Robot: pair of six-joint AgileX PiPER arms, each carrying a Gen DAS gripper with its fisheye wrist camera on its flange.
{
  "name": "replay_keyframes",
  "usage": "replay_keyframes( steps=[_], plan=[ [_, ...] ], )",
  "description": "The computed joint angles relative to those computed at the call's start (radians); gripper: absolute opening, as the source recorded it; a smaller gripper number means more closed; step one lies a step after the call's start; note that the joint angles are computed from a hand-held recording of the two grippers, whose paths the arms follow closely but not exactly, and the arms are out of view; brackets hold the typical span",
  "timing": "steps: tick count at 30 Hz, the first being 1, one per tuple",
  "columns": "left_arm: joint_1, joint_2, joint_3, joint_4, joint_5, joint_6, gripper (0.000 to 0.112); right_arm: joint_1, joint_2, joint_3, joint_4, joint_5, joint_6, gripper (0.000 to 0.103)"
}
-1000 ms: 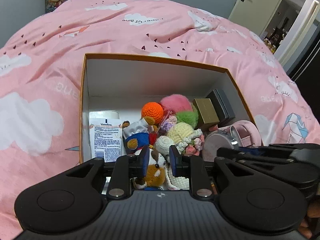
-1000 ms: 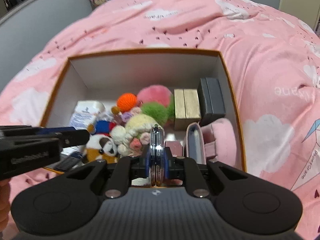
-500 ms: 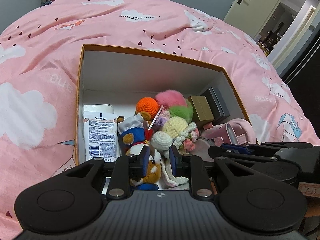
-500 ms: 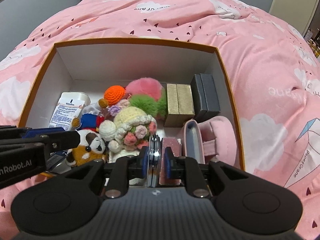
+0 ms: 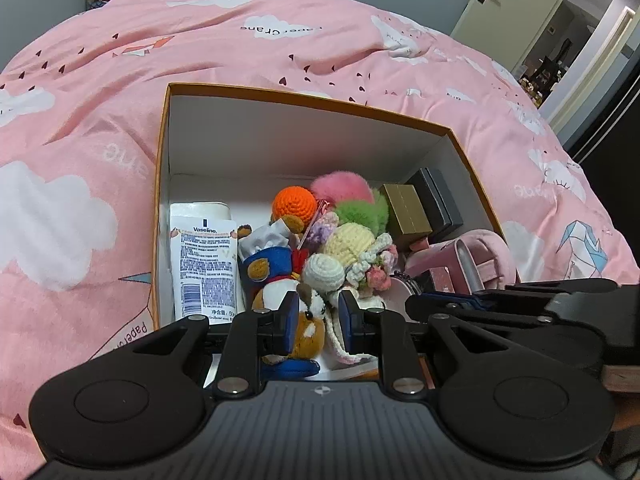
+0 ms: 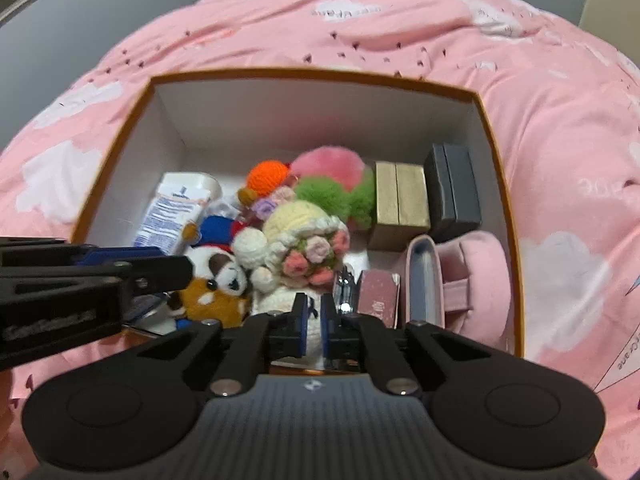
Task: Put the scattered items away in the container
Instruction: 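Lower the round mirror edge-first into the box with the right gripper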
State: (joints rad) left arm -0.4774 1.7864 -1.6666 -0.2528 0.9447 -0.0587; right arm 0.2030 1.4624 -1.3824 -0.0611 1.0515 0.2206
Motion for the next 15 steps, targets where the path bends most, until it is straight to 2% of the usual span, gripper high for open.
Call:
replay_keyframes(
  steps=[7, 10, 11, 12, 14, 15],
  plan=[
    [-0.02, 0.007, -0.018, 0.048, 0.024, -0.034, 0.023, -0.039, -0.019, 0.031, 0.047, -0.026, -0.026, 0.008],
    [-0.034, 0.007, -0.027, 0.071, 0.031, -0.049, 0.024, -0.054, -0.06, 0.057, 0.064, -0.047, -0.049, 0.011],
    [-0.038, 0.006, -0.03, 0.079, 0.034, -0.053, 0.024, -0.061, -0.08, 0.072, 0.068, -0.062, -0.056, 0.015],
    [-0.043, 0.004, -0.032, 0.088, 0.036, -0.059, 0.025, -0.072, -0.104, 0.087, 0.077, -0.078, -0.065, 0.027],
    [-0.056, 0.0, -0.037, 0.115, 0.042, -0.077, 0.027, -0.102, -0.146, 0.115, 0.107, -0.109, -0.089, 0.039],
    [-0.064, 0.0, -0.043, 0.131, 0.046, -0.087, 0.029, -0.119, -0.17, 0.129, 0.127, -0.127, -0.109, 0.04]
  ],
)
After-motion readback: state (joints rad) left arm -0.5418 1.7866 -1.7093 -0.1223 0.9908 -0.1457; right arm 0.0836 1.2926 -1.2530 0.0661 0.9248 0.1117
